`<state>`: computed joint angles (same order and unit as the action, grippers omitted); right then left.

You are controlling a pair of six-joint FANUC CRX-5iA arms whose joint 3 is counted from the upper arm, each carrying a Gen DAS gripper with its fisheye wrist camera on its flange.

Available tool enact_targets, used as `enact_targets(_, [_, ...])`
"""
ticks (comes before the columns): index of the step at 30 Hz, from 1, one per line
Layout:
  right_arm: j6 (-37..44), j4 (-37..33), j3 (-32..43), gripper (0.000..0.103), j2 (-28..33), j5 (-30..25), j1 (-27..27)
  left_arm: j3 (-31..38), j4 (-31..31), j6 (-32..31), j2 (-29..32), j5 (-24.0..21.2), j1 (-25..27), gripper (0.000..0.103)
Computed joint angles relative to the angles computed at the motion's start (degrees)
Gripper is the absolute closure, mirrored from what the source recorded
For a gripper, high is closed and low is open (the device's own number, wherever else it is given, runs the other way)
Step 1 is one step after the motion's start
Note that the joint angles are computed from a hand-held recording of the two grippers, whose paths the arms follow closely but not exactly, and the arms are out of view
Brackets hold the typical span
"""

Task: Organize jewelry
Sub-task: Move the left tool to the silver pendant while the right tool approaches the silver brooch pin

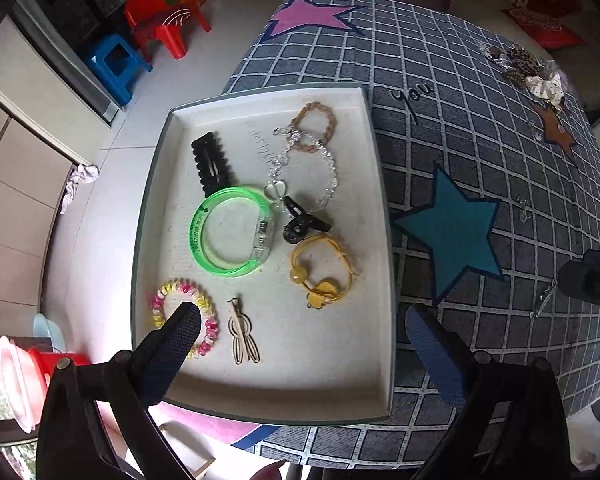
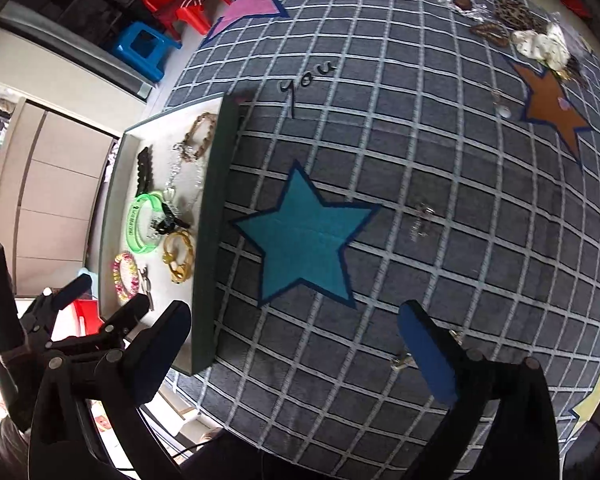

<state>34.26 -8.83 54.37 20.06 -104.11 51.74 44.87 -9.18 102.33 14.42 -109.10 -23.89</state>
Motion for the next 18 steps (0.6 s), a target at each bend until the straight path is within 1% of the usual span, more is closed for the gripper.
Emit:
enact_targets(3, [-2.4,1.1,-6.1,0.0,-4.1,0.0,-0.3,4.3,0.4,-1.8,2.8,-0.6,-1.9,0.0])
enact_targets(6, [-6.5,1.5,-13.4,0.0,-9.2,1.2,-0.7,9.1,0.8,-3.2,6.1,-1.4,-3.7,0.0])
enact_targets(9, [-10.2,1.9,-18.4,0.0,-12.9,1.5,-0.9,13.6,2.8,-4.3,9.6,-2.2,-4.9,0.0])
enact_targets(13, [-13.1,2.6,-22.8,0.0,-16.0,1.8,-0.8,20.1,5.3,-4.6,15.1,-4.7,-6.3,0.0])
enact_targets(18, [-13.5,4.2,-25.6,0.0,-17.5,2.1,0.0,28.5,8.5,-4.4,22.3,-7.7,-7.4,0.0])
